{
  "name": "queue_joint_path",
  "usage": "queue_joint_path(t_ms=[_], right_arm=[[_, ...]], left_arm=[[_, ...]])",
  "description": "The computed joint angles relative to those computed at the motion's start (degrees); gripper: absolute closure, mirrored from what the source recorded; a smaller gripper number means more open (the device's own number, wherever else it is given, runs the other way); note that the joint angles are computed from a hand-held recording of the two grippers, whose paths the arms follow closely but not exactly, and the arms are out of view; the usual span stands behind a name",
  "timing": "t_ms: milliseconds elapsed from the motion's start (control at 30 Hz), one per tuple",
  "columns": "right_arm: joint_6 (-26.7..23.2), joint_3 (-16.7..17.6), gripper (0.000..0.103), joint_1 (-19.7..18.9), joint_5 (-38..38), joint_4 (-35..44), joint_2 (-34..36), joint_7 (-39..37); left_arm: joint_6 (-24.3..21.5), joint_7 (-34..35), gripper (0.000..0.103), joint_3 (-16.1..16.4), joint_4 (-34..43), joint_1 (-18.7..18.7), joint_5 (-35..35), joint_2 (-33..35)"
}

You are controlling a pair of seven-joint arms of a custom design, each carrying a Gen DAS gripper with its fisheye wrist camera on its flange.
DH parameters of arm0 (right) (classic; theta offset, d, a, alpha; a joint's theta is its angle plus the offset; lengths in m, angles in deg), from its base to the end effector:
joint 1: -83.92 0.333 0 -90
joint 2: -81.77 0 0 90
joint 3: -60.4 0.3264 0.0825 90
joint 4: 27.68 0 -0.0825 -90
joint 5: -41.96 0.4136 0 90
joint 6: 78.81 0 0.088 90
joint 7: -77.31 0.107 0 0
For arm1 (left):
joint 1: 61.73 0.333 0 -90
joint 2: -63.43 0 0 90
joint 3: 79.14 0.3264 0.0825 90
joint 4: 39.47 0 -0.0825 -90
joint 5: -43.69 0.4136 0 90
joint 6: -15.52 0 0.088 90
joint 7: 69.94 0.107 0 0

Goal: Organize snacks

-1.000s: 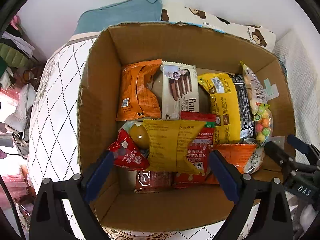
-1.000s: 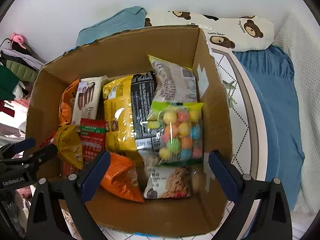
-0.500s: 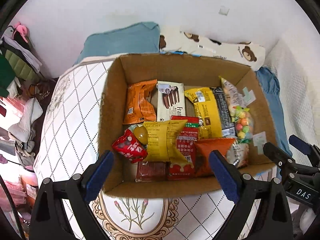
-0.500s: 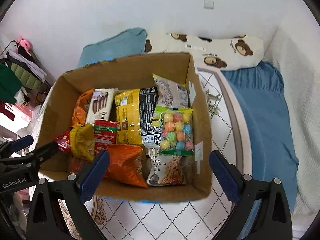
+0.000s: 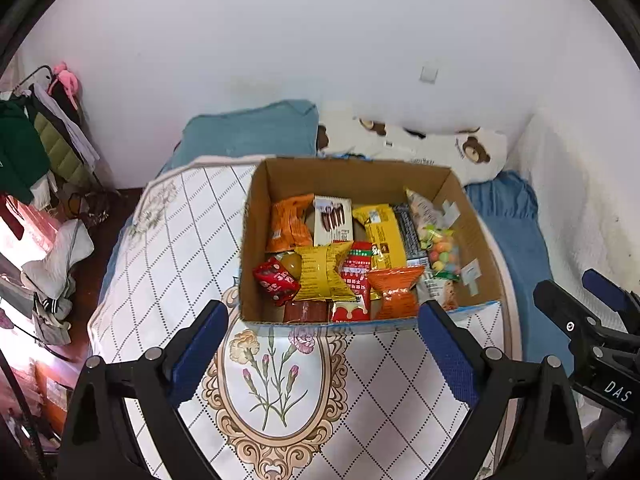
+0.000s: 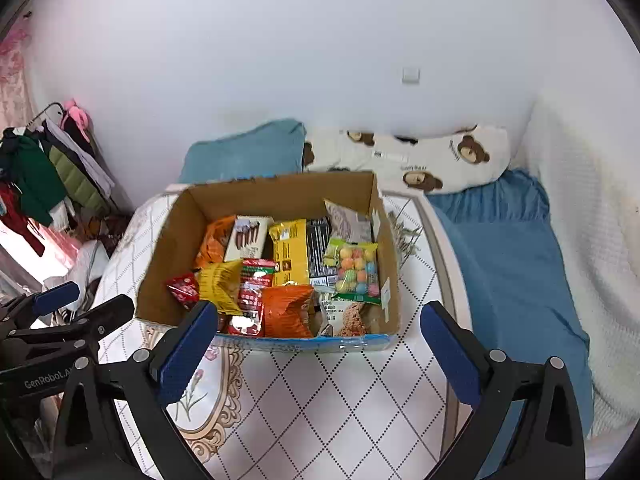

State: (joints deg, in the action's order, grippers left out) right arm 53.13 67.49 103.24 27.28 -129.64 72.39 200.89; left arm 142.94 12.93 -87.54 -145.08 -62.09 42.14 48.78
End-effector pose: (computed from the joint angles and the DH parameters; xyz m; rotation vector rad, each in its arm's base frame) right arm 0.5202 0.2598 0.7054 -1.7499 1.7777 -0.5598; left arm 0.5394 -0.0955 0.7097 -1.8610 1.9109 -0.6887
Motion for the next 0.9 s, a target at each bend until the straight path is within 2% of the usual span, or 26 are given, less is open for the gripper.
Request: queue_joint_path(t_ms=[533,667,900], right_arm=[[-1.3,4.0,0.000,0.1,-4.2,-8.0,-15.8,5.7],[-2.8,5.0,0.000,0.1,-5.2,-8.6,-18.0,6.1],[-3.1,4.7,0.000,0.7,-3.6,-9.0,-19.5,5.6]], left_arm=[[4.1,1.3,0.006,-0.4,-9.3,1.1,-1.0,-13.7],[4.0,1.2,0.006,-0.5,-10.0,1.4,-1.2,-15.2],[2.7,1.1,0.006,-0.6,-10.9,1.5,-1.8,-16.0]])
